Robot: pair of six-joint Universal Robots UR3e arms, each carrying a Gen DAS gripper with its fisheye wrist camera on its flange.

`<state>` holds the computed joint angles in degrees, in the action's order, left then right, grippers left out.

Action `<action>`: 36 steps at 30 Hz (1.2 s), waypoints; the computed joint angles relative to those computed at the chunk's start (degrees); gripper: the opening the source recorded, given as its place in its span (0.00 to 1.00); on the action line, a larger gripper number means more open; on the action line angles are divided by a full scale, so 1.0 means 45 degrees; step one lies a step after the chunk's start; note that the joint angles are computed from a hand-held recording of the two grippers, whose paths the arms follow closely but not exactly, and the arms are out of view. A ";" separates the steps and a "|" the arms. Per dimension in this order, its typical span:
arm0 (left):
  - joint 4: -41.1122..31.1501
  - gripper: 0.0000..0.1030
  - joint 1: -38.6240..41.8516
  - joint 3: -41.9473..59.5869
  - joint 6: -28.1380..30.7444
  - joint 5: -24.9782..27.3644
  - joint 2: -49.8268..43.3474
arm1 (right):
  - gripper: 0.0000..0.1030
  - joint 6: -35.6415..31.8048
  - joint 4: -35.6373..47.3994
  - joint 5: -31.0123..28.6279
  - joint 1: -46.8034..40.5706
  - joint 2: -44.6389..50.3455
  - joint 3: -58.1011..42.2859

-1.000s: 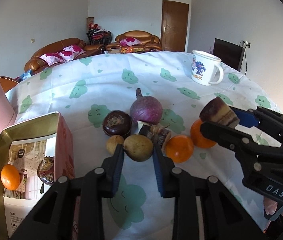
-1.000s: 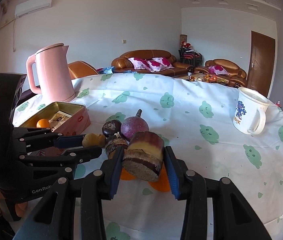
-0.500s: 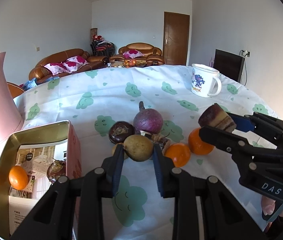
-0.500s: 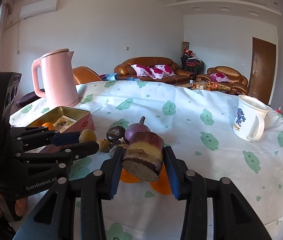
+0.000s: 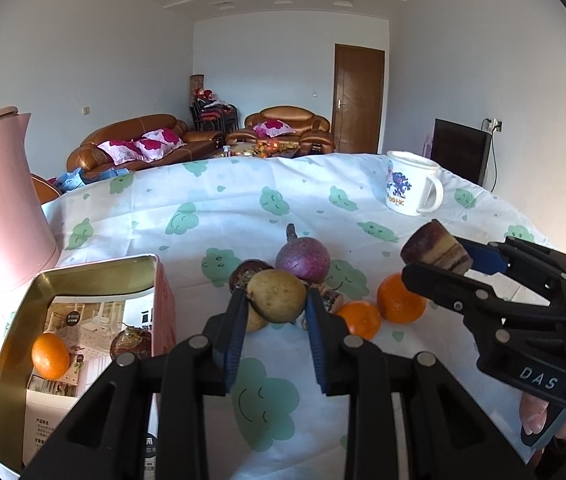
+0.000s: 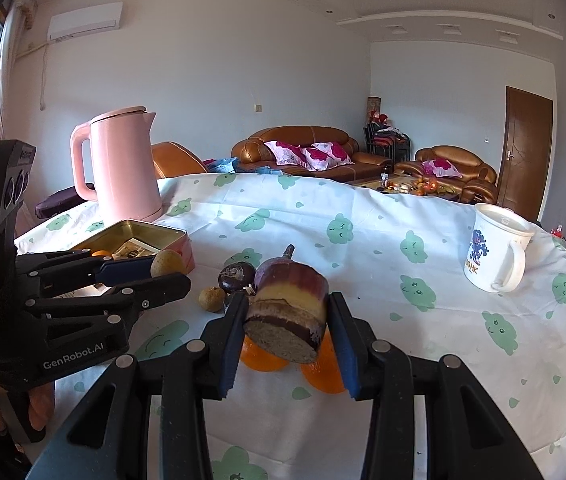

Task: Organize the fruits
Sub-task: 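Grasp a small yellow potato with the left gripper while the right gripper lifts the tuber piece, then lift the potato with the left gripper while the right gripper holds the tuber piece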

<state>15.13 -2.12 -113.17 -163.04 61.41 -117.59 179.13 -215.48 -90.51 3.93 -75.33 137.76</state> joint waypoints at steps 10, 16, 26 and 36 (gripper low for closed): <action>0.1101 0.30 0.0076 -0.0461 -0.0253 0.0027 0.0030 | 0.41 -0.0085 -0.0879 -0.0107 0.0098 0.0095 0.0300; 0.1753 0.30 0.0129 -0.0778 -0.0315 0.0019 0.0056 | 0.41 -0.0130 -0.1276 -0.0164 0.0144 0.0144 0.0421; 0.2857 0.30 0.0242 -0.1284 -0.0520 -0.0050 0.0064 | 0.41 -0.0174 -0.1912 -0.0206 0.0160 0.0281 0.0591; 0.3940 0.30 0.0297 -0.1793 -0.0655 0.0001 0.0064 | 0.41 -0.0213 -0.2712 -0.0179 0.0140 0.0483 0.0845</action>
